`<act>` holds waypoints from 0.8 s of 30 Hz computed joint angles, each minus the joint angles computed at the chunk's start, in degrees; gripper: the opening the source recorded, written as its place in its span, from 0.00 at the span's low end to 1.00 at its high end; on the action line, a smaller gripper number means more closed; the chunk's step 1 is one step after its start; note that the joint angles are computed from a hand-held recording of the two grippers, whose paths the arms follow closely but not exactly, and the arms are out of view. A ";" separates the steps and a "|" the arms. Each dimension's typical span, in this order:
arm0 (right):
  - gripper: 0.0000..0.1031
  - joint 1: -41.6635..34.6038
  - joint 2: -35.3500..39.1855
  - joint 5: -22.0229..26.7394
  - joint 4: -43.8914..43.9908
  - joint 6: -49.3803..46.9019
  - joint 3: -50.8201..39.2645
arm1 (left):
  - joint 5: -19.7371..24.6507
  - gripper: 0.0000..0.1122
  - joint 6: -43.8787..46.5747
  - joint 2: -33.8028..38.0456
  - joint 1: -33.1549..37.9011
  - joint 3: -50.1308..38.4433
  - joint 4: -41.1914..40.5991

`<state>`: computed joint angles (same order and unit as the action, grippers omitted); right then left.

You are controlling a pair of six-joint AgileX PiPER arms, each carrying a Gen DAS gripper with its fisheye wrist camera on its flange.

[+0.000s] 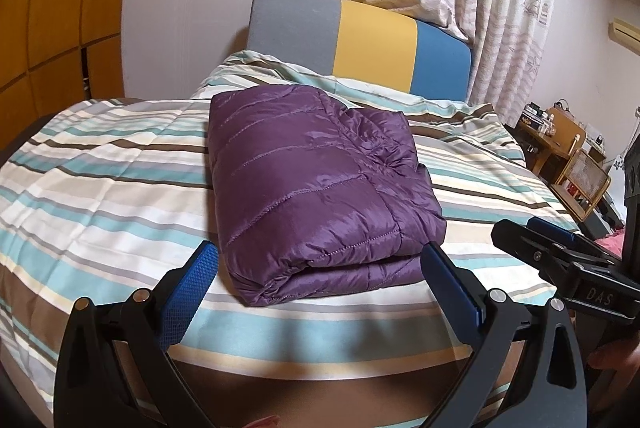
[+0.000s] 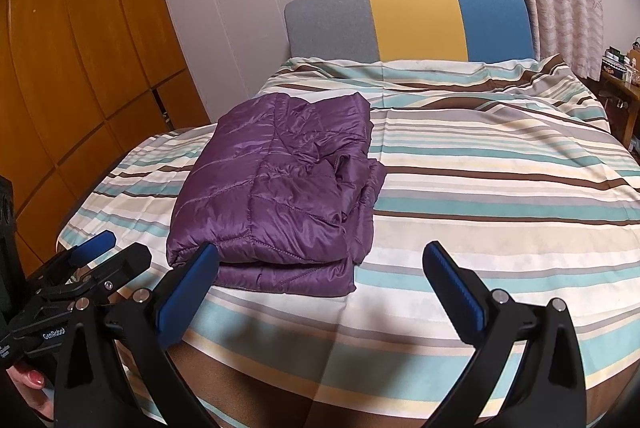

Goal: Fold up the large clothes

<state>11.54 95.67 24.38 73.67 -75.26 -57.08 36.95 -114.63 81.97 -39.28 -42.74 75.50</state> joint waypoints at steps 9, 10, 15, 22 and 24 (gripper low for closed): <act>0.98 0.06 0.41 0.09 -0.55 0.81 -0.26 | -0.15 0.89 -1.61 -0.20 0.04 0.47 0.97; 0.98 0.13 0.41 -0.04 -0.53 0.79 -0.27 | 0.12 0.89 -1.26 -0.14 -0.14 0.37 0.84; 0.98 0.27 0.46 -0.25 -0.55 0.78 -0.31 | 1.22 0.89 -0.70 0.10 -0.65 0.14 1.06; 0.98 0.23 0.50 -0.18 -0.13 0.45 -0.26 | 0.12 0.89 -3.95 -0.61 -0.43 1.30 3.72; 0.98 0.20 0.52 -0.18 -0.41 0.68 -0.30 | 2.65 0.89 -4.40 -0.18 -1.43 0.98 3.02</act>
<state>11.74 96.19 24.21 73.26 -74.58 -57.39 39.61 -119.03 81.79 -40.71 -41.76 78.52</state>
